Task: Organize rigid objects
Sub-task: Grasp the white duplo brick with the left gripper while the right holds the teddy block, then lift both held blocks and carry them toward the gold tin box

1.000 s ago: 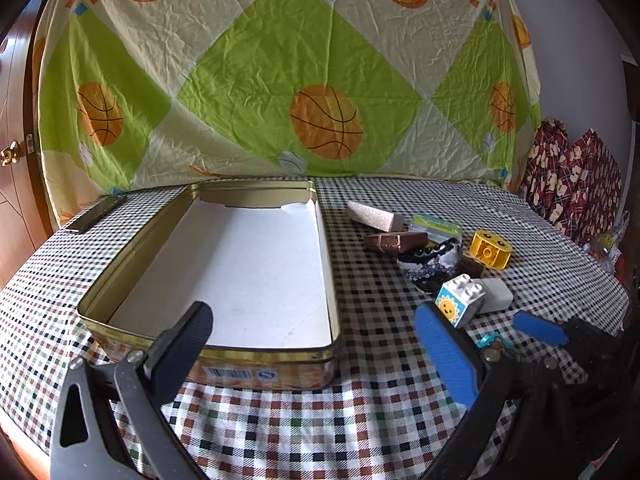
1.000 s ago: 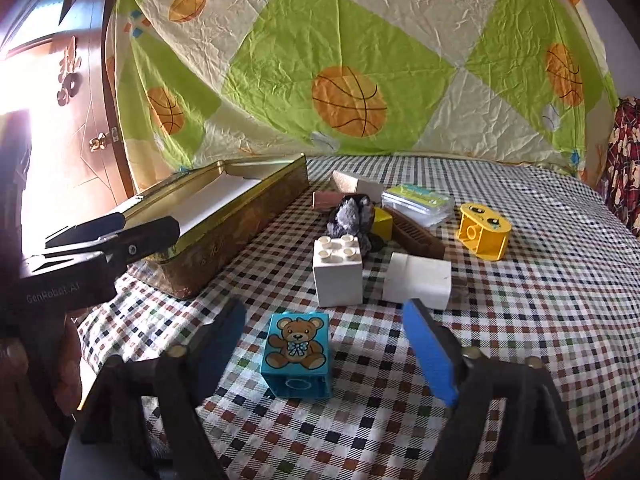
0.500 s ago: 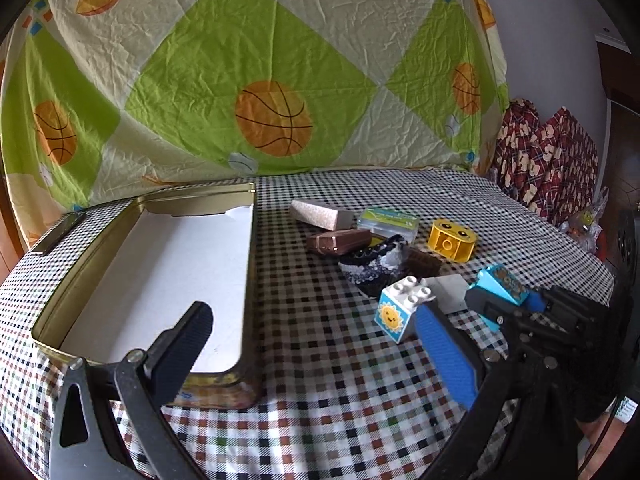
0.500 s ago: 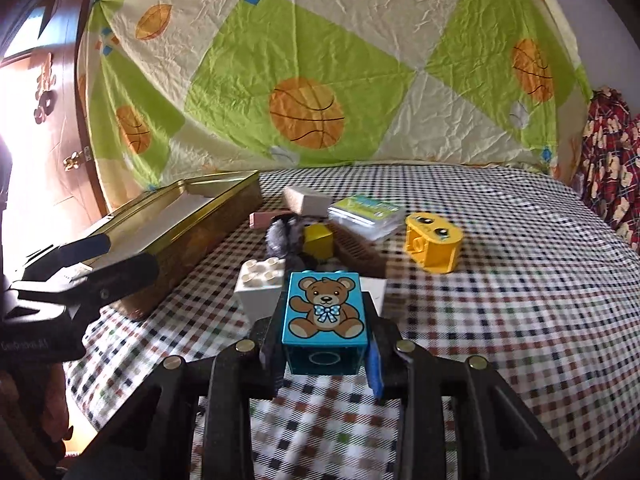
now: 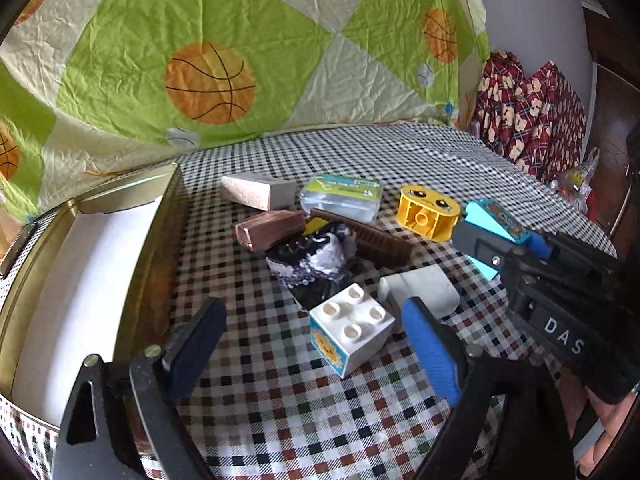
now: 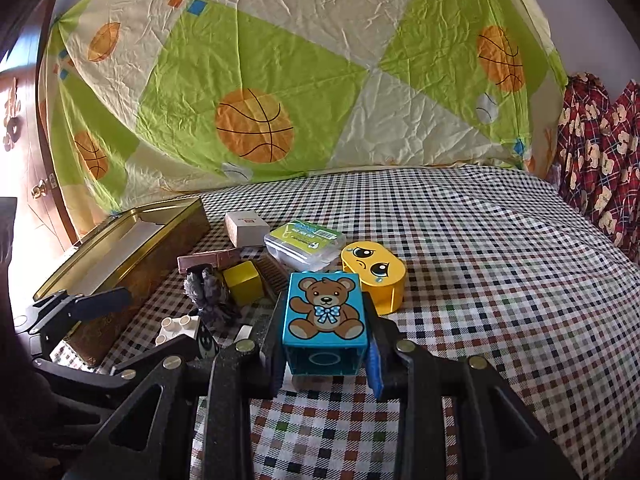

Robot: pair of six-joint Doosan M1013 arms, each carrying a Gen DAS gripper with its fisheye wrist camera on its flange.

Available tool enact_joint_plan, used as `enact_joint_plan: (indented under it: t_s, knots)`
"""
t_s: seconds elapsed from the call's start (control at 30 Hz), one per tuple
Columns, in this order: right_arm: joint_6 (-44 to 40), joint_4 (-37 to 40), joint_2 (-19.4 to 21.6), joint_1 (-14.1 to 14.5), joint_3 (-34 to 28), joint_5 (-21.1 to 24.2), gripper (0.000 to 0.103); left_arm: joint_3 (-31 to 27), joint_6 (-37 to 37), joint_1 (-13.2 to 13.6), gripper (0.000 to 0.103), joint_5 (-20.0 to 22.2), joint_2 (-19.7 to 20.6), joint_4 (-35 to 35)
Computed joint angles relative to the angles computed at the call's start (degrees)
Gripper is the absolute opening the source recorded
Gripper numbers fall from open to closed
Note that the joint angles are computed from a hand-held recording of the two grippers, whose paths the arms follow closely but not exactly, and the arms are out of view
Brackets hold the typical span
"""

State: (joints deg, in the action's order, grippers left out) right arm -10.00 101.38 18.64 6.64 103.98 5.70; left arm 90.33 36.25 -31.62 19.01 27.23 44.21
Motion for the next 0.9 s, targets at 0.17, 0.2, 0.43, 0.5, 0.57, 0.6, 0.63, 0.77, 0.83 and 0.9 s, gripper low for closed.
enact_joint_plan:
  t_s: [0.17, 0.2, 0.43, 0.5, 0.57, 0.6, 0.63, 0.77, 0.83, 0.9]
  knots:
    - [10.60, -11.50, 0.17, 0.07, -0.35, 0.18, 0.034, -1.32, 11.65, 0.95, 0.060, -0.54, 0.83, -12.73]
    - [10.97, -12.00, 0.16, 0.06, -0.34, 0.24, 0.034, -1.48, 15.91, 1.35, 0.044, -0.87, 0.95, -17.36]
    - [-4.10, 1.70, -0.08, 0.65, 0.19, -1.16, 0.034, 0.00, 20.92, 2.40, 0.043, -4.72, 0.22, -24.53]
    - [-11.71, 9.06, -0.18, 0.74, 0.41, -1.18, 0.034, 0.57, 18.48, 2.42, 0.043, -5.76, -0.11, -22.21]
    - [-19.97, 17.14, -0.31, 0.83, 0.67, -1.03, 0.034, 0.96, 15.48, 2.37, 0.043, -6.76, -0.30, -19.06]
    - [-23.46, 20.54, -0.35, 0.82, 0.81, -0.77, 0.034, 1.21, 12.94, 2.32, 0.043, -7.10, -0.43, -16.58]
    - [-25.36, 22.42, -0.35, 0.80, 0.86, -0.67, 0.034, 1.17, 11.35, 2.29, 0.043, -7.20, -0.42, -15.05]
    - [-27.02, 24.00, -0.37, 0.79, 0.96, -0.43, 0.034, 1.57, 5.00, 2.22, 0.043, -7.84, -0.68, -9.05]
    - [-31.12, 28.04, -0.45, 0.76, 1.18, -0.01, 0.034, 2.04, -1.70, 2.06, 0.043, -8.21, -0.90, -2.39]
    - [-36.54, 33.32, -0.59, 0.77, 1.54, 0.60, 0.034, 2.63, -9.75, 1.92, 0.043, -8.73, -1.18, 5.60]
